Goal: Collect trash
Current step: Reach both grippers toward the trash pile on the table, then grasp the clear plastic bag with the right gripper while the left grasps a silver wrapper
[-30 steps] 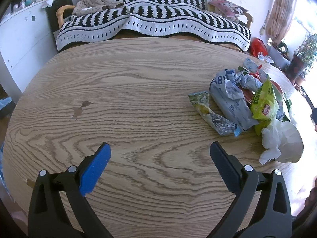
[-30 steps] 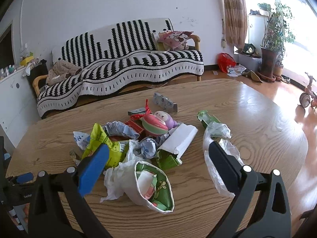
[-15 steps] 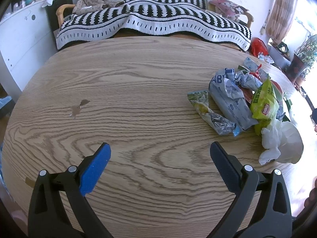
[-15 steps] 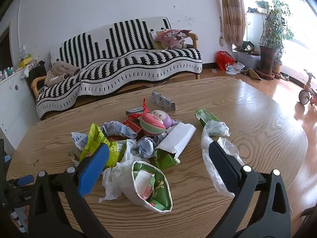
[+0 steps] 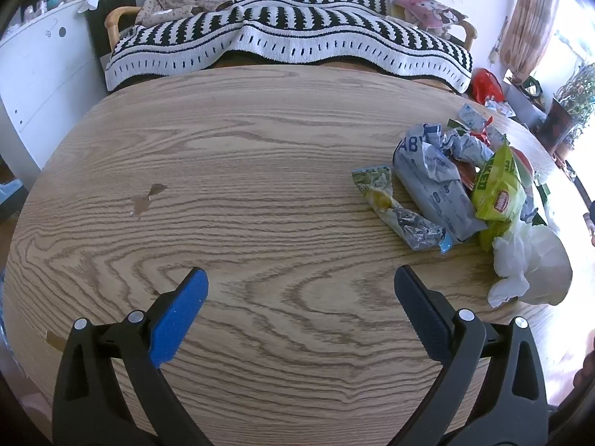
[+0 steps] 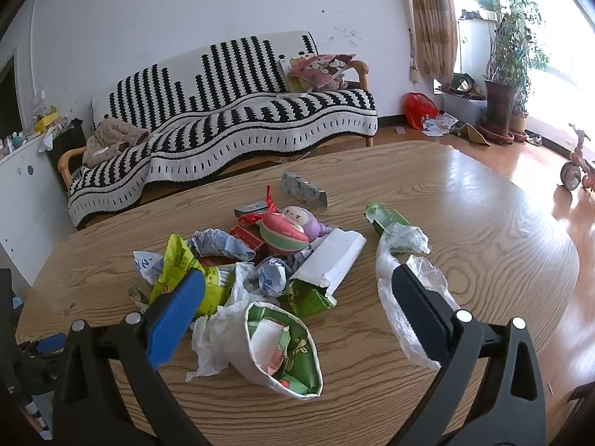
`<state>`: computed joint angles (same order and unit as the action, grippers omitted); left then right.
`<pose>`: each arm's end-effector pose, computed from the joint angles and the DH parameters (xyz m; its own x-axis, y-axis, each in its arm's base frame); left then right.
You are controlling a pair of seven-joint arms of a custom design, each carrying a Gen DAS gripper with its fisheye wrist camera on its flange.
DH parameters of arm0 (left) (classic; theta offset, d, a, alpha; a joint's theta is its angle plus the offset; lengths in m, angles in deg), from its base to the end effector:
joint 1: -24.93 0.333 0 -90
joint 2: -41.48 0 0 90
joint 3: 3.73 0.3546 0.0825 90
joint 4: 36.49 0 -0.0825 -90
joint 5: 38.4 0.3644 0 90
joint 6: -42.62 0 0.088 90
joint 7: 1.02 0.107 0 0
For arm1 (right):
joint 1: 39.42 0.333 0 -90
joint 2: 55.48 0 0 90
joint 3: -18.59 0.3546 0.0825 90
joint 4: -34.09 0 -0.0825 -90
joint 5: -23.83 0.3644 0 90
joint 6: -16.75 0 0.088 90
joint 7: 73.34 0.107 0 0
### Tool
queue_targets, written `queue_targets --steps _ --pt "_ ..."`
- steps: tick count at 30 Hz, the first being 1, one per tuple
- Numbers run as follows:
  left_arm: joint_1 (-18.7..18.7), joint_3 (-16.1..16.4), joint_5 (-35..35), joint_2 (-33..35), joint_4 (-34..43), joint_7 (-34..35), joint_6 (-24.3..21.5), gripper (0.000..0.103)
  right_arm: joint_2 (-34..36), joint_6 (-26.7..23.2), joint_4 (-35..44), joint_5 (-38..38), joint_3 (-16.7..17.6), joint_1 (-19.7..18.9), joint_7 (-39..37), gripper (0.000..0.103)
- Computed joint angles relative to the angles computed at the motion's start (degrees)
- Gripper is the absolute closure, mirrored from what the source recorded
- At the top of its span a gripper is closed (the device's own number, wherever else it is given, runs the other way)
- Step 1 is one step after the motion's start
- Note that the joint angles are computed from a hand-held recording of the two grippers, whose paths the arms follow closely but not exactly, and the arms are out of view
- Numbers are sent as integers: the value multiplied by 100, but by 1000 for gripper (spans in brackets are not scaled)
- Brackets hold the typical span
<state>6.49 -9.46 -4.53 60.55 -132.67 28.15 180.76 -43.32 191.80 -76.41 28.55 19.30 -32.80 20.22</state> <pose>0.6267 -0.2677 0.4978 0.2765 -0.9608 0.0202 -0.7945 -0.2403 -0.5576 0.6406 0.0752 0.5393 0.0445 -0.9917 -0.1207 -0.6182 0.0676 -0.7831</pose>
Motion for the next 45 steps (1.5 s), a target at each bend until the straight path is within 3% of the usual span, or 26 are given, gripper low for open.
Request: queue_targets --steps 6,8,14,15,17,18,26,27,28,29,31,32,34,35,36,37,39,41,43,45 --pt "11 -15 -18 7 8 29 -26 6 14 225 -62 125 101 -88 -115 6" --pt "10 -18 -25 10 19 46 -56 6 28 317 -73 306 272 -220 -259 6" --pt "15 -37 -94 33 53 104 -118 6 16 238 -60 231 99 -84 -187 6" --pt "20 -39 -110 40 42 100 -76 6 12 219 -60 143 3 -9 -108 6" --pt "37 15 -29 14 -144 -182 451 6 22 229 -53 92 -25 5 -60 6" --pt "24 30 -4 13 -144 -189 444 6 22 237 -53 54 -52 27 -25 6" --pt "216 -215 -1029 74 -30 278 353 6 1 315 -56 379 179 -231 -208 6" --pt "235 -237 -1192 85 2 375 344 6 -4 359 -72 222 -19 -103 -51 6" --pt "374 -419 -1757 140 156 527 234 6 4 422 -82 -83 -416 172 307 6" --pt "360 -401 -1920 156 219 628 199 6 16 475 -87 -321 -748 394 608 6" --pt "178 -226 -1702 263 381 427 173 6 20 389 -77 -889 -1390 810 1250 6" --pt "103 -150 -1555 332 465 325 185 6 19 398 -87 -961 -1461 822 1383 6" --pt "-27 -29 -1330 488 698 154 139 6 -2 362 -113 -941 -1270 566 1492 6" --pt "-70 -6 -1283 590 877 112 22 6 0 308 -108 -1096 -1390 612 1688 6" --pt "-100 13 -1263 691 1026 81 -43 6 -8 230 -103 -1431 -1673 810 2011 6" --pt "-117 87 -1143 736 1008 -53 200 6 17 141 -68 -1866 -2097 1104 2522 6" --pt "-100 69 -1247 924 1271 -95 164 6 49 1 -5 -2529 -2595 1412 3227 6" --pt "-120 97 -1264 1067 1441 -136 186 6 84 -111 65 -2832 -2651 1351 3457 6" --pt "-155 135 -1246 1239 1679 -60 48 6 148 -262 172 -2838 -2414 1061 3328 6" --pt "-258 216 -1128 1384 1971 -7 -251 6 278 -604 367 -2507 -1836 555 2707 6"
